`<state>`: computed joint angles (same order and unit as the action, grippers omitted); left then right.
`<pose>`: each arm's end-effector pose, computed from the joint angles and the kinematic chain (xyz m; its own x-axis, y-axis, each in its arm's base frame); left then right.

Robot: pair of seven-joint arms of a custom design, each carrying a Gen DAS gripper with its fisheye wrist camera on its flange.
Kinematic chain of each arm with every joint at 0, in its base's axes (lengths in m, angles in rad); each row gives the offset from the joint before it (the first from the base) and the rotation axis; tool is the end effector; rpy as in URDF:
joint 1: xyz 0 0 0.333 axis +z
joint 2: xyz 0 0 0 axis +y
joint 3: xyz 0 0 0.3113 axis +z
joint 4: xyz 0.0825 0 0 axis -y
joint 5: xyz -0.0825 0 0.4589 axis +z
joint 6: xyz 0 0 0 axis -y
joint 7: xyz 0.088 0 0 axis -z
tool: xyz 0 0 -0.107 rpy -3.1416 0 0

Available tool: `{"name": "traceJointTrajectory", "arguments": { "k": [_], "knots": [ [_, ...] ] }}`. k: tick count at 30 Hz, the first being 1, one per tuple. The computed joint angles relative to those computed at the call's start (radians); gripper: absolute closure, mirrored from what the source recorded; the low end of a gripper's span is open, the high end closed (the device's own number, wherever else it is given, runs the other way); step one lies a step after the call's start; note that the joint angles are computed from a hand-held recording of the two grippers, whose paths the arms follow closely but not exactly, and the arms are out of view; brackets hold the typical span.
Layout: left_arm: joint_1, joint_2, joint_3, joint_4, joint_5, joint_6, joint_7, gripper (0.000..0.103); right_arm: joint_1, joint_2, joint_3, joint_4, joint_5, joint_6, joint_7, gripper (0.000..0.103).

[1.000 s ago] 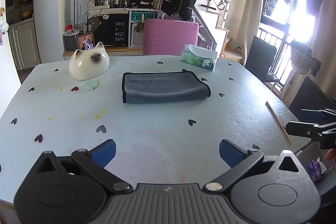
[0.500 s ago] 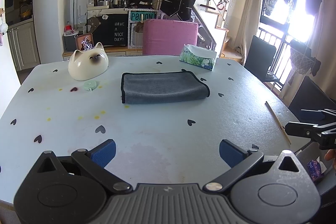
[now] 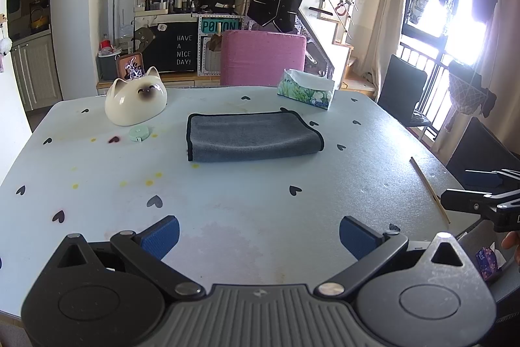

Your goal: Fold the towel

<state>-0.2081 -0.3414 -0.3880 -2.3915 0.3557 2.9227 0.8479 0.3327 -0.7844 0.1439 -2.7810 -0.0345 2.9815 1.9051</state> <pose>0.4462 -0.3403 0.4934 -0.2724 -0.9555 0.1129 -0.6375 0.0913 -0.7650 0.3807 0.1992 0.5079 0.2574 -0.9554 -0.1446 -0.5716 -0.0298 -0.8200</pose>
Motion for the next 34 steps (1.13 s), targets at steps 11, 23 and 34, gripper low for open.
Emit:
{"name": "traceJointTrajectory", "arguments": {
  "k": [11, 23, 34],
  "knots": [
    [0.000, 0.000, 0.000, 0.000, 0.003, 0.000, -0.003, 0.000, 0.000, 0.000, 0.000, 0.000, 0.002, 0.000, -0.001, 0.000],
    [0.000, 0.001, -0.001, 0.003, 0.004, 0.002, -0.005, 0.000, 0.000, 0.000, 0.000, 0.001, 0.003, -0.001, -0.001, 0.000],
    [0.004, 0.003, -0.005, 0.006, 0.016, -0.002, -0.022, 0.000, 0.003, 0.000, -0.003, -0.003, 0.005, 0.003, -0.006, 0.000]
  ]
}}
